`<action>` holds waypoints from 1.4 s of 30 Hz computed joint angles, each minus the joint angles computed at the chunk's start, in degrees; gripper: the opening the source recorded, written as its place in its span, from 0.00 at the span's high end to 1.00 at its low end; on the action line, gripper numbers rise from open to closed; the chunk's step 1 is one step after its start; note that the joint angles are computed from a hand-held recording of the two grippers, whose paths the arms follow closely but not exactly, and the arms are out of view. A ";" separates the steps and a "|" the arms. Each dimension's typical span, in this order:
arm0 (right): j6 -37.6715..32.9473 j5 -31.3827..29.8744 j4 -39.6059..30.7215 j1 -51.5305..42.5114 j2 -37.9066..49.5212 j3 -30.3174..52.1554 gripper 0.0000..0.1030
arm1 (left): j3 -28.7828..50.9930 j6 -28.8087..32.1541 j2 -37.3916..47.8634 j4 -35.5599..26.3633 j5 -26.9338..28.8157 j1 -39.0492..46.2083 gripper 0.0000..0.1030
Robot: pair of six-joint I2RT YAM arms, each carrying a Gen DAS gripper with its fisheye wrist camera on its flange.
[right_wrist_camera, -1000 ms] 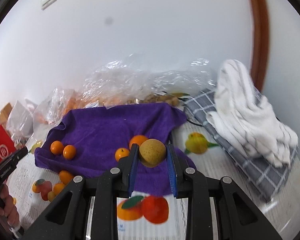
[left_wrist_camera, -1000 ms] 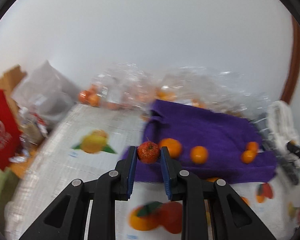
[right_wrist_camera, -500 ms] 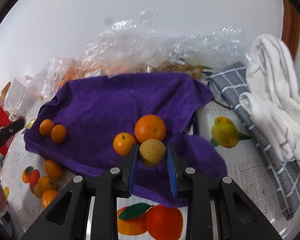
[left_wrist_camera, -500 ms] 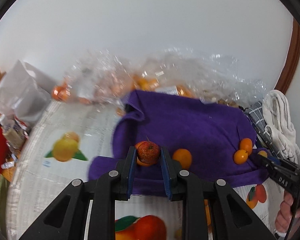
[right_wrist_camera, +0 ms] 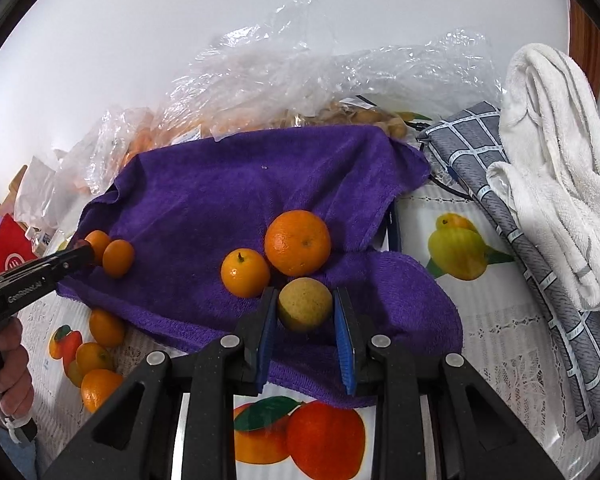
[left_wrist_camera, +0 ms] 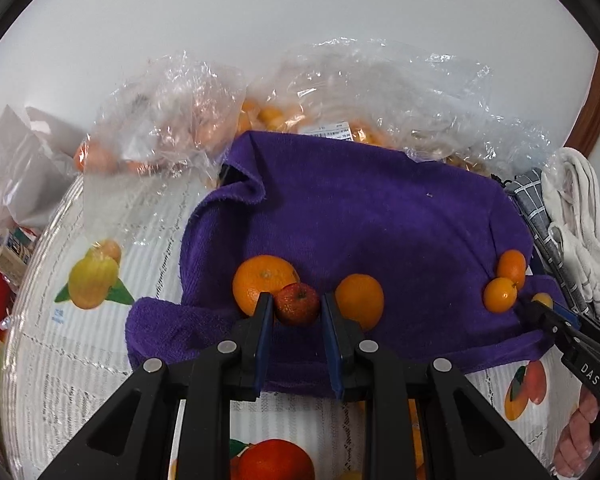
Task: Organize fruits
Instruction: 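Carry the yellow-green fruit and red fruit onto the purple towel with both grippers, then release both fruits on the towel and reach back toward the remaining oranges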
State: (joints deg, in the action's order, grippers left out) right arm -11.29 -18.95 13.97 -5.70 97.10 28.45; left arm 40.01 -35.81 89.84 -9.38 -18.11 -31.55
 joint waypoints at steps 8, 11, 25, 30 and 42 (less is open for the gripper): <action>-0.22 -0.13 0.72 0.09 -2.32 -2.05 0.63 | 1.45 0.90 0.90 -1.44 -0.03 -0.65 0.78; -0.56 1.14 3.91 0.85 -3.47 -4.44 0.63 | 1.19 0.93 0.78 -1.01 0.57 -0.72 0.78; 5.02 7.52 -5.64 4.29 -19.67 -9.20 0.62 | -9.44 2.10 -18.03 -5.77 -0.48 -1.10 0.48; 7.94 9.11 -7.74 8.31 -25.26 -13.21 0.45 | -18.51 -0.29 -29.76 -6.90 -1.95 -0.28 0.48; 16.84 16.42 -2.00 31.66 -28.92 -21.19 0.39 | -29.23 1.51 -43.11 -13.79 1.91 3.61 0.48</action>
